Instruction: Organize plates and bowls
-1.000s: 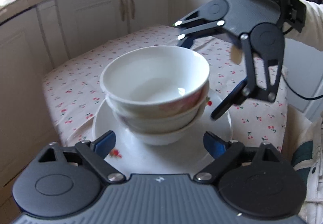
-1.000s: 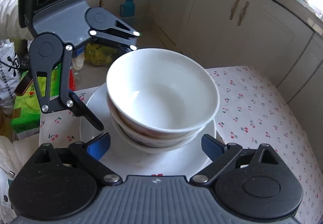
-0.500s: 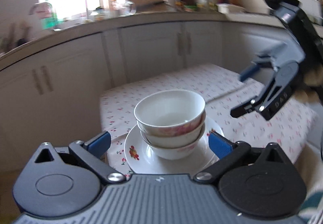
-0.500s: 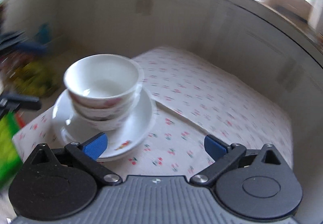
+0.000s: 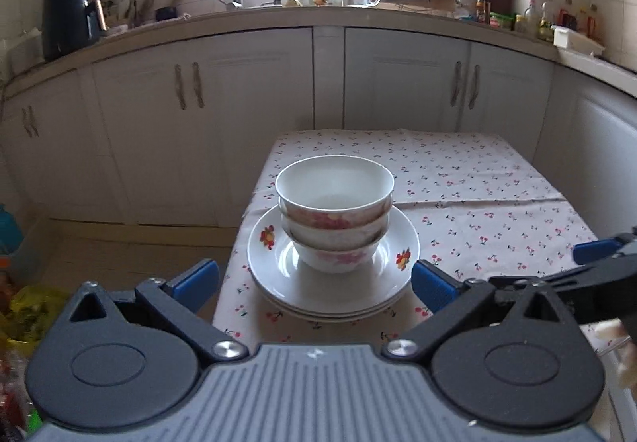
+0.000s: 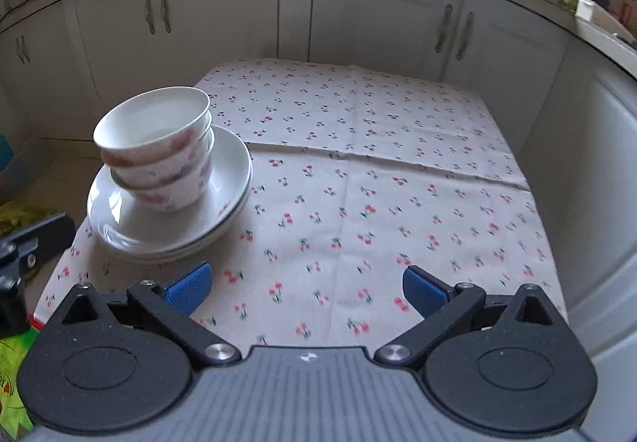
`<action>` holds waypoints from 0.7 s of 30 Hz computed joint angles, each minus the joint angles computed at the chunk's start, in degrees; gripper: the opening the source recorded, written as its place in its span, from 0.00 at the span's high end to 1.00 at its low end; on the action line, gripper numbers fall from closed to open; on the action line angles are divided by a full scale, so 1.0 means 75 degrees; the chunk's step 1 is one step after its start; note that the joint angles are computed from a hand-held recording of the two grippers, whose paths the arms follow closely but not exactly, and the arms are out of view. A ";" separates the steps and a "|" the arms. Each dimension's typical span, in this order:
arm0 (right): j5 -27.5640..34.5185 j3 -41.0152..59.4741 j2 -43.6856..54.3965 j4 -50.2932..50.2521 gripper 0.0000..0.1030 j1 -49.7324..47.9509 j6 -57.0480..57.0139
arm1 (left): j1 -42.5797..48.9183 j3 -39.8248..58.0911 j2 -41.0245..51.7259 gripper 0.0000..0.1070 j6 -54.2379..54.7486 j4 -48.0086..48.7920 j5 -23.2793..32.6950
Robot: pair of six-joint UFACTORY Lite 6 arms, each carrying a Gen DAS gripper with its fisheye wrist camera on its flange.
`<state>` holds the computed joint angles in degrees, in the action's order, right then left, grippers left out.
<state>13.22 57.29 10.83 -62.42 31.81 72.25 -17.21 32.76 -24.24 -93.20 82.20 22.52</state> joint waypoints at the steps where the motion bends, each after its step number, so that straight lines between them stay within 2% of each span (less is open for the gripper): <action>1: 0.0065 -0.0178 -0.0174 -0.0331 0.00 0.0046 0.0380 | -0.0229 -0.0049 -0.0125 0.04 0.0139 -0.0160 0.0265; 4: 0.0106 -0.0665 -0.0720 -0.0703 0.00 0.0092 0.0884 | -0.0665 -0.0114 -0.0417 0.04 0.0544 -0.0627 0.0625; 9: 0.0111 -0.1128 -0.1421 -0.0640 0.00 0.0147 0.0902 | -0.1070 0.0081 -0.0530 0.04 0.1181 -0.1267 0.0976; 21: 0.0330 -0.1162 -0.1687 -0.0751 0.00 0.0279 0.1042 | -0.0955 0.0194 -0.0568 0.04 0.1370 -0.1509 0.0858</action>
